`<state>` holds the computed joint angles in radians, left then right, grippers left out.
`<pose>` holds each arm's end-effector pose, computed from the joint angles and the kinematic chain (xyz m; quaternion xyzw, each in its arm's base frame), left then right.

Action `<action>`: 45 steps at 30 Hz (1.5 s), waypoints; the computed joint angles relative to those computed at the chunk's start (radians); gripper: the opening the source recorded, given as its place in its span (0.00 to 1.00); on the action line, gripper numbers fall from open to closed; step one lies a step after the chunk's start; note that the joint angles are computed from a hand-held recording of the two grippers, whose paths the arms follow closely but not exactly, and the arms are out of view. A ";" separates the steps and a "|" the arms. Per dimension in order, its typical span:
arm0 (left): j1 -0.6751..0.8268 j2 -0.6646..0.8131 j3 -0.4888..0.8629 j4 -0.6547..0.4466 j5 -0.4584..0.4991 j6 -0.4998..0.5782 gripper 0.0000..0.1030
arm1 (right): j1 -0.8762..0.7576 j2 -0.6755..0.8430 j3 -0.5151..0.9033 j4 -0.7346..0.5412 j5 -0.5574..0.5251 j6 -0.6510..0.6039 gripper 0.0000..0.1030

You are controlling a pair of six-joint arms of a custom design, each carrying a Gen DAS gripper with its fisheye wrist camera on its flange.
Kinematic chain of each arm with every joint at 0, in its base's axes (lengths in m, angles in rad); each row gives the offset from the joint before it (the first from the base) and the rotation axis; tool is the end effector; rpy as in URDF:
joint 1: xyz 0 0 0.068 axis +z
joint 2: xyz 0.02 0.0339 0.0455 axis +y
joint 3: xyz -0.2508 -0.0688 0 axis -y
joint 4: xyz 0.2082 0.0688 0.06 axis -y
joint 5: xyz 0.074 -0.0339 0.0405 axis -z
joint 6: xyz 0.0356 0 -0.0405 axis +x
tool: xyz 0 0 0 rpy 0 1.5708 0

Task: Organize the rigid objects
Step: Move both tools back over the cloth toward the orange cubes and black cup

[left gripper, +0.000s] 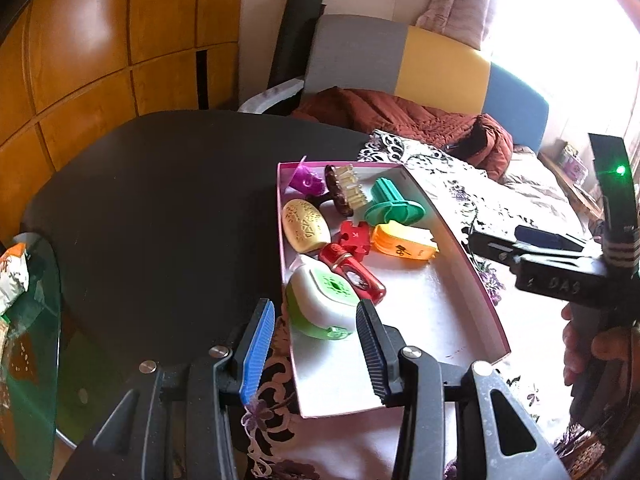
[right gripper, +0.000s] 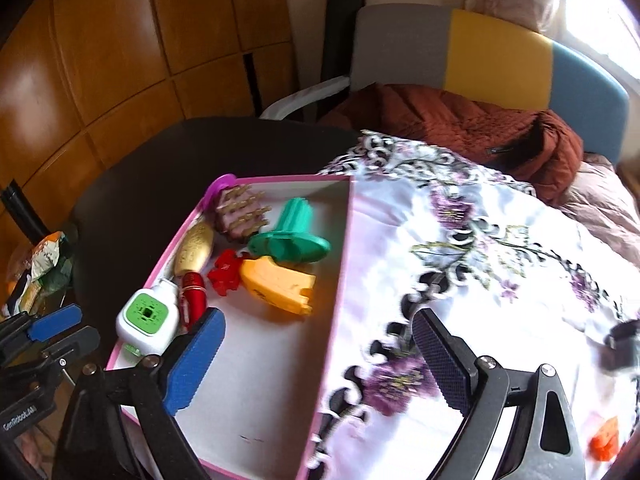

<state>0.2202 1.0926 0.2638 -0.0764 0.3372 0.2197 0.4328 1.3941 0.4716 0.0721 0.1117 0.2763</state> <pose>0.1548 0.0226 0.1386 0.0546 0.9317 -0.0845 0.3489 0.2028 0.0893 0.1485 -0.0534 0.9330 0.0732 0.3482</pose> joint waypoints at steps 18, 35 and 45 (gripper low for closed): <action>-0.319 -0.086 0.010 -0.043 -0.155 -0.108 0.42 | -1.032 -0.337 -0.070 -0.259 -0.381 -0.495 0.93; -0.935 0.182 0.158 0.062 -0.449 -0.314 0.42 | -1.820 0.044 0.117 -0.119 -0.699 -0.402 0.93; -1.155 0.480 0.379 0.104 -0.439 -0.372 0.42 | -1.921 0.041 0.126 -0.110 -0.785 -0.335 0.96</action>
